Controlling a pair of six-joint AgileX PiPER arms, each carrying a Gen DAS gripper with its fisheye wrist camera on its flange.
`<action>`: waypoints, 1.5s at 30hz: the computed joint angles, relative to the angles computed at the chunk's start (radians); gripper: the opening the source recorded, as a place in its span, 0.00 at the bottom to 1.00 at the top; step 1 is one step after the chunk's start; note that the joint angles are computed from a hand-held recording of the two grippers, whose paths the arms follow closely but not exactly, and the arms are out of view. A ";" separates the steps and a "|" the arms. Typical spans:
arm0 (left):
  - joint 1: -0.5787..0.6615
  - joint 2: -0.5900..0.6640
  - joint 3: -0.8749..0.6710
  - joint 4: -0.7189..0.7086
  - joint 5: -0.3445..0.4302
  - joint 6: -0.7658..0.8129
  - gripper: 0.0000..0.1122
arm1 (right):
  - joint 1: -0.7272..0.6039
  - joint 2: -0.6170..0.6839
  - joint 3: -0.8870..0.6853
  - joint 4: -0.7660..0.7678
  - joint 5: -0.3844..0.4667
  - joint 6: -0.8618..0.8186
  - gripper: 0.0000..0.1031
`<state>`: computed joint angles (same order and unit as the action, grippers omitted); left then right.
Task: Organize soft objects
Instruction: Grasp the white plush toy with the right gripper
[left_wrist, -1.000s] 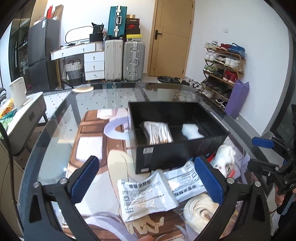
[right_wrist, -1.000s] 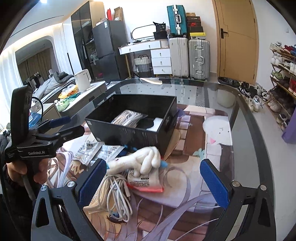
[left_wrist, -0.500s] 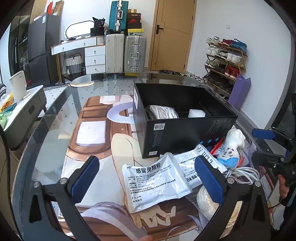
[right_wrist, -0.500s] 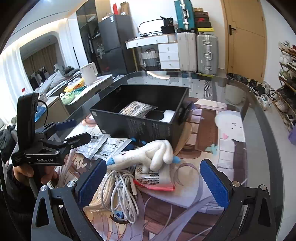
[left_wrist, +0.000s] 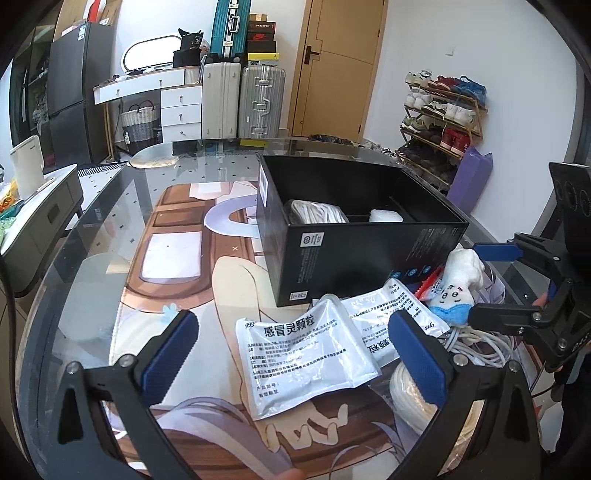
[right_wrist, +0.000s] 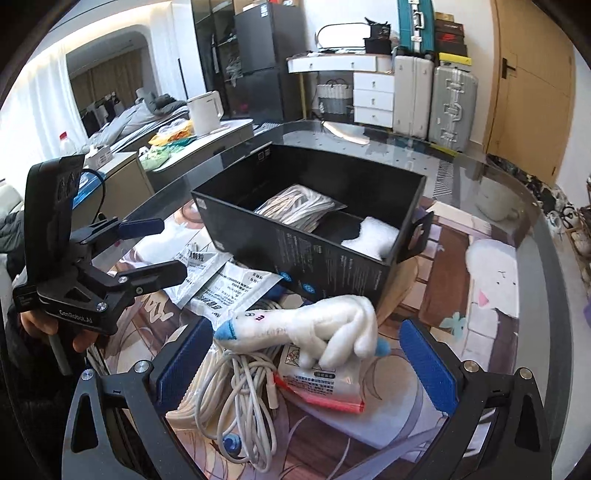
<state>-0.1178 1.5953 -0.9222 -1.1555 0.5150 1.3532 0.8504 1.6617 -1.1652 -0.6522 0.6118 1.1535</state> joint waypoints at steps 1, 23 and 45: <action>0.001 0.000 0.000 0.000 0.001 0.001 0.92 | -0.003 0.006 -0.002 0.006 -0.002 -0.006 0.99; -0.016 0.016 -0.022 0.082 0.003 -0.087 0.92 | -0.026 0.069 -0.009 0.006 -0.053 0.019 0.95; -0.068 0.089 -0.139 0.473 0.036 -0.553 0.92 | 0.024 -0.049 0.088 -0.150 -0.029 0.177 0.75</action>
